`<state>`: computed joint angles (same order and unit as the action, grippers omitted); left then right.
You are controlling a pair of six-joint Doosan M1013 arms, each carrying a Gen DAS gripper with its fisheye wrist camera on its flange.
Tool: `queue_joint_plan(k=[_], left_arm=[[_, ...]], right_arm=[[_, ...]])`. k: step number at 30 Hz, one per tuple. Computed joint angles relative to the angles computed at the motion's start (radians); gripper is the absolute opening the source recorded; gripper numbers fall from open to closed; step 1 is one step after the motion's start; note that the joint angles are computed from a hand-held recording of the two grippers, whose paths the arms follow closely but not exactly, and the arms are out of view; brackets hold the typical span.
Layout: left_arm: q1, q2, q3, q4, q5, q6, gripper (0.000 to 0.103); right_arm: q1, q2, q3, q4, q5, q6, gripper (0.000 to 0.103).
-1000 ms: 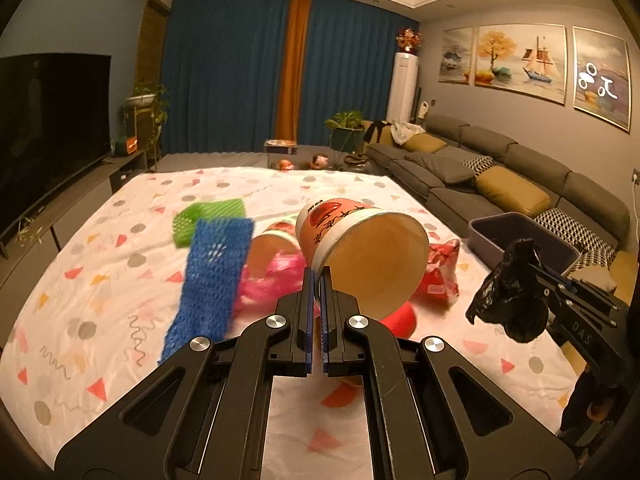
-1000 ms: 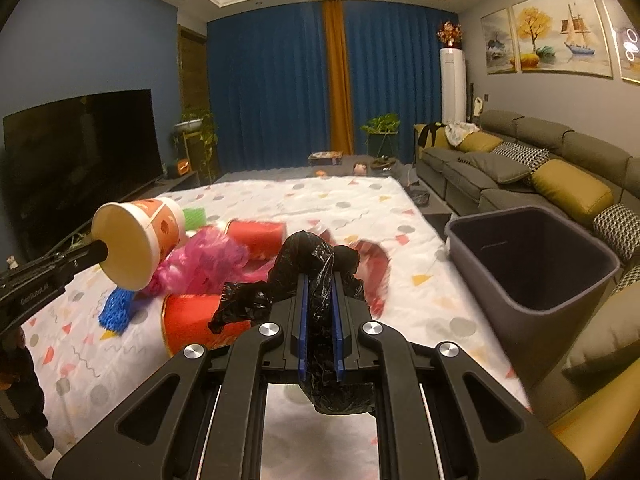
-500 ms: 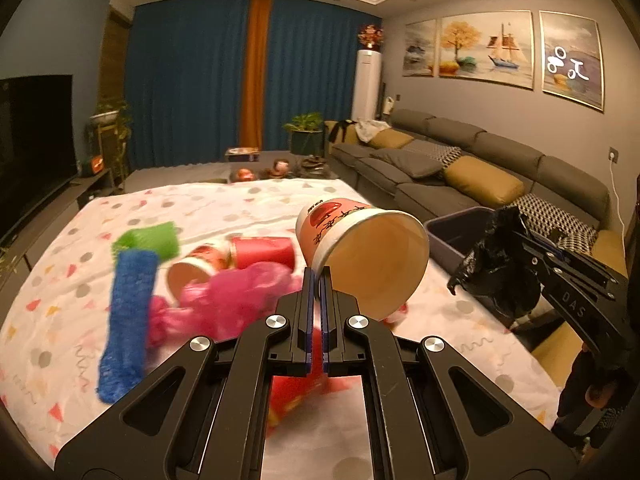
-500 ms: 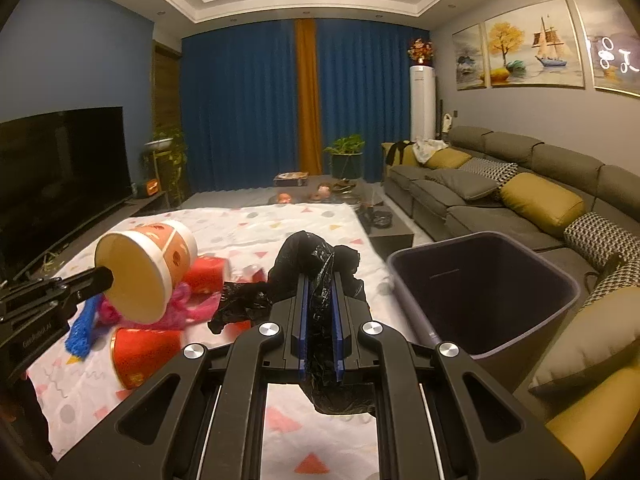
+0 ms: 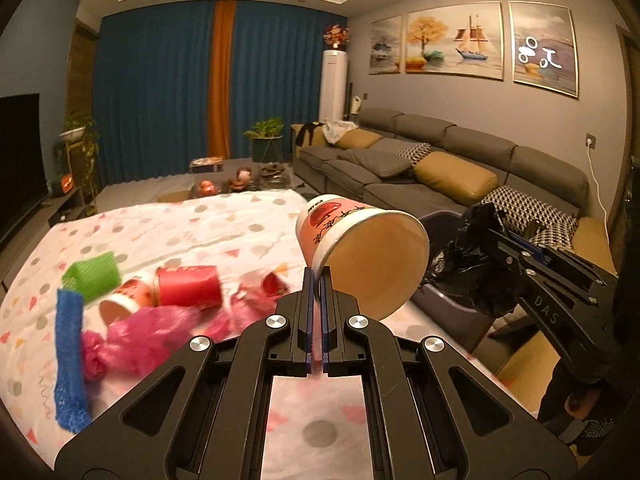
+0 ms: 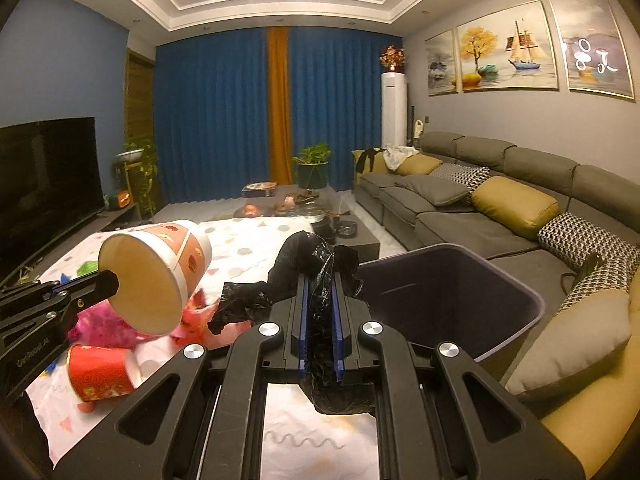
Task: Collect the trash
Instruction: 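Carry the white cup and black bag with both tools over the grey bin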
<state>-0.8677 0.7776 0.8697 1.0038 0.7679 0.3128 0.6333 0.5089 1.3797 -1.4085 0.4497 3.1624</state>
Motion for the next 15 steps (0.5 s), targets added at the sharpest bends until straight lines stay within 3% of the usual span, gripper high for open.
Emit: queue_joint_plan(k=[8, 15], left_arm=[[0.000, 0.070, -0.129, -0.078, -0.003, 0.117, 0.002], [0.006, 0.178, -0.334, -0.199, 0.020, 0.274, 0.002]], right_arm=[[-0.024, 0.003, -0.002, -0.050, 0.053, 0.051, 0.011], [-0.050, 0.006, -0.005, -0.078, 0.104, 0.105, 0.011]])
